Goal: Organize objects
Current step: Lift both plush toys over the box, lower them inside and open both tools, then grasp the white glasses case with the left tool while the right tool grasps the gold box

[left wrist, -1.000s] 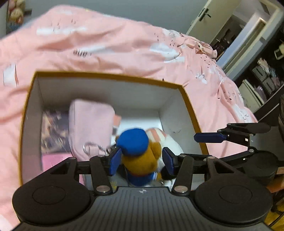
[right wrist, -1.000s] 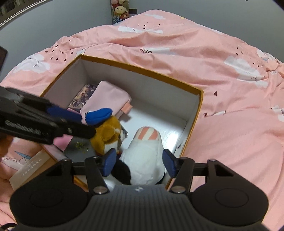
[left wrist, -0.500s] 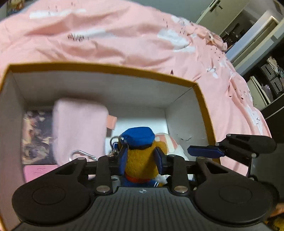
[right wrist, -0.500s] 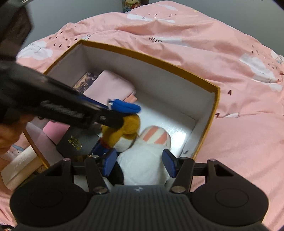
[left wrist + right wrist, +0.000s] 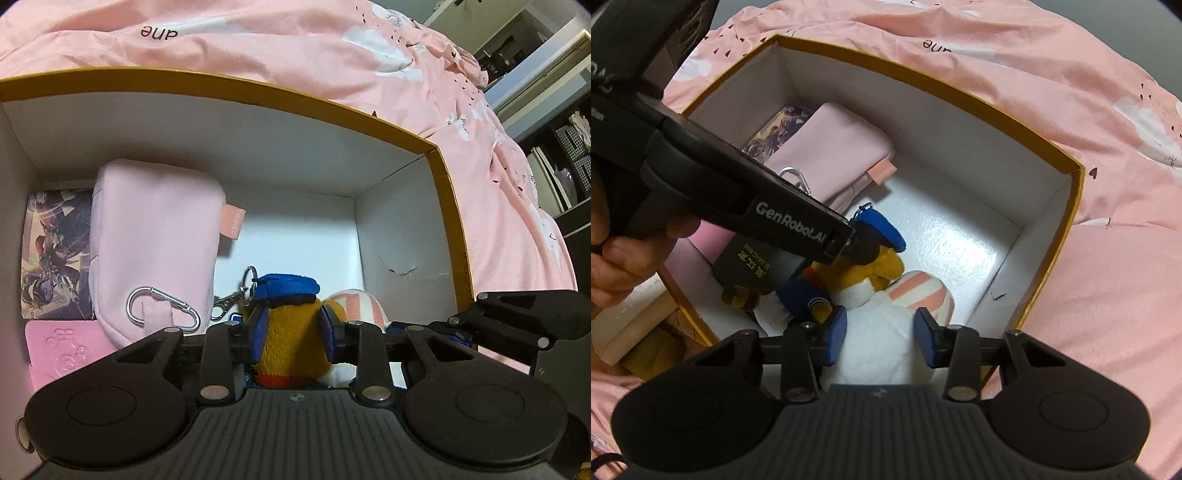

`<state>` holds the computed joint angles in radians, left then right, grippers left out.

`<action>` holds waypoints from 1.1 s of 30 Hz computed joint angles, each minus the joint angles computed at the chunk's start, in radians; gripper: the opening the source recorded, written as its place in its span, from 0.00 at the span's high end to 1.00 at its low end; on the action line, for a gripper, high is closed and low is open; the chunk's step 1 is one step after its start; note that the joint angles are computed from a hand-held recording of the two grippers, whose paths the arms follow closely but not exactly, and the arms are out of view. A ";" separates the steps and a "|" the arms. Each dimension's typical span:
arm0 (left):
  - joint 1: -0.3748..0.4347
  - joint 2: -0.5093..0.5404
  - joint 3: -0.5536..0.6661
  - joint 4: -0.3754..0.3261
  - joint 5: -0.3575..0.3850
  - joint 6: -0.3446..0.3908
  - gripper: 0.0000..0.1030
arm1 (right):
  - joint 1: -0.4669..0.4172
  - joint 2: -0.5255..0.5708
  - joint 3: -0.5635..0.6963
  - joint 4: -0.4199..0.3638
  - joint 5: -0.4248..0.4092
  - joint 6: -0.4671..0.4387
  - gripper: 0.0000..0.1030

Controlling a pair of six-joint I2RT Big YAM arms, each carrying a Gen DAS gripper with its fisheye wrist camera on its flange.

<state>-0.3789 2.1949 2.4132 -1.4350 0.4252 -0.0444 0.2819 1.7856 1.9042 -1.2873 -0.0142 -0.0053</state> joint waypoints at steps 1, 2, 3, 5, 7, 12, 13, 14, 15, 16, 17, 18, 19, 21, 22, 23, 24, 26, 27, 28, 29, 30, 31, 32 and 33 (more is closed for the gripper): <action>-0.001 -0.002 -0.004 0.005 -0.003 0.000 0.66 | 0.002 0.001 -0.001 0.002 0.005 -0.002 0.59; -0.003 -0.009 -0.015 0.014 -0.008 0.004 0.65 | 0.004 0.000 -0.005 0.006 0.009 -0.005 0.58; -0.003 -0.014 -0.018 0.020 -0.012 0.008 0.64 | 0.004 -0.002 -0.007 0.010 0.009 -0.005 0.58; -0.004 -0.034 -0.045 0.042 -0.019 0.015 0.64 | 0.002 -0.010 -0.016 0.021 0.007 0.002 0.57; -0.004 -0.073 -0.094 0.078 -0.031 0.034 0.64 | 0.002 -0.027 -0.032 0.043 0.006 0.022 0.57; -0.003 -0.211 -0.247 0.184 -0.051 0.092 0.64 | 0.017 -0.100 -0.094 0.114 0.035 0.068 0.54; 0.000 -0.244 -0.280 0.201 -0.048 0.104 0.64 | 0.023 -0.119 -0.112 0.132 0.041 0.080 0.52; 0.002 -0.269 -0.304 0.213 -0.044 0.113 0.64 | 0.031 -0.144 -0.135 0.154 0.048 0.093 0.50; 0.006 -0.303 -0.336 0.225 -0.039 0.125 0.64 | 0.036 -0.165 -0.153 0.173 0.050 0.103 0.49; 0.011 -0.332 -0.366 0.233 -0.039 0.134 0.64 | 0.044 -0.187 -0.173 0.192 0.051 0.116 0.49; 0.012 -0.355 -0.386 0.239 -0.044 0.141 0.64 | 0.051 -0.212 -0.195 0.212 0.050 0.131 0.48; 0.017 -0.384 -0.415 0.246 -0.052 0.149 0.64 | 0.061 -0.238 -0.220 0.236 0.049 0.150 0.47; 0.022 -0.409 -0.443 0.252 -0.061 0.153 0.64 | 0.068 -0.256 -0.237 0.254 0.048 0.165 0.46; 0.035 -0.458 -0.500 0.255 -0.087 0.147 0.64 | 0.085 -0.292 -0.275 0.291 0.035 0.204 0.46; 0.041 -0.483 -0.531 0.257 -0.100 0.137 0.62 | 0.093 -0.307 -0.293 0.307 0.026 0.225 0.46; 0.048 -0.500 -0.559 0.260 -0.111 0.131 0.60 | 0.102 -0.318 -0.307 0.319 0.020 0.243 0.46; 0.052 -0.521 -0.592 0.262 -0.135 0.122 0.59 | 0.113 -0.326 -0.322 0.333 0.017 0.265 0.44; 0.054 -0.549 -0.646 0.264 -0.201 0.108 0.55 | 0.134 -0.338 -0.351 0.351 0.008 0.306 0.41; 0.056 -0.565 -0.680 0.268 -0.238 0.100 0.54 | 0.144 -0.343 -0.368 0.361 -0.003 0.335 0.41; 0.059 -0.574 -0.703 0.266 -0.258 0.092 0.53 | 0.149 -0.342 -0.381 0.371 -0.022 0.358 0.41; 0.065 -0.581 -0.724 0.263 -0.267 0.083 0.52 | 0.156 -0.342 -0.394 0.378 -0.041 0.384 0.41; 0.075 -0.591 -0.748 0.257 -0.268 0.072 0.52 | 0.162 -0.341 -0.408 0.389 -0.059 0.416 0.41; 0.084 -0.597 -0.765 0.253 -0.266 0.066 0.50 | 0.169 -0.337 -0.419 0.397 -0.075 0.443 0.41; 0.091 -0.600 -0.778 0.251 -0.269 0.055 0.48 | 0.172 -0.330 -0.426 0.402 -0.093 0.461 0.41; 0.098 -0.603 -0.791 0.252 -0.271 0.044 0.47 | 0.180 -0.322 -0.432 0.406 -0.110 0.483 0.41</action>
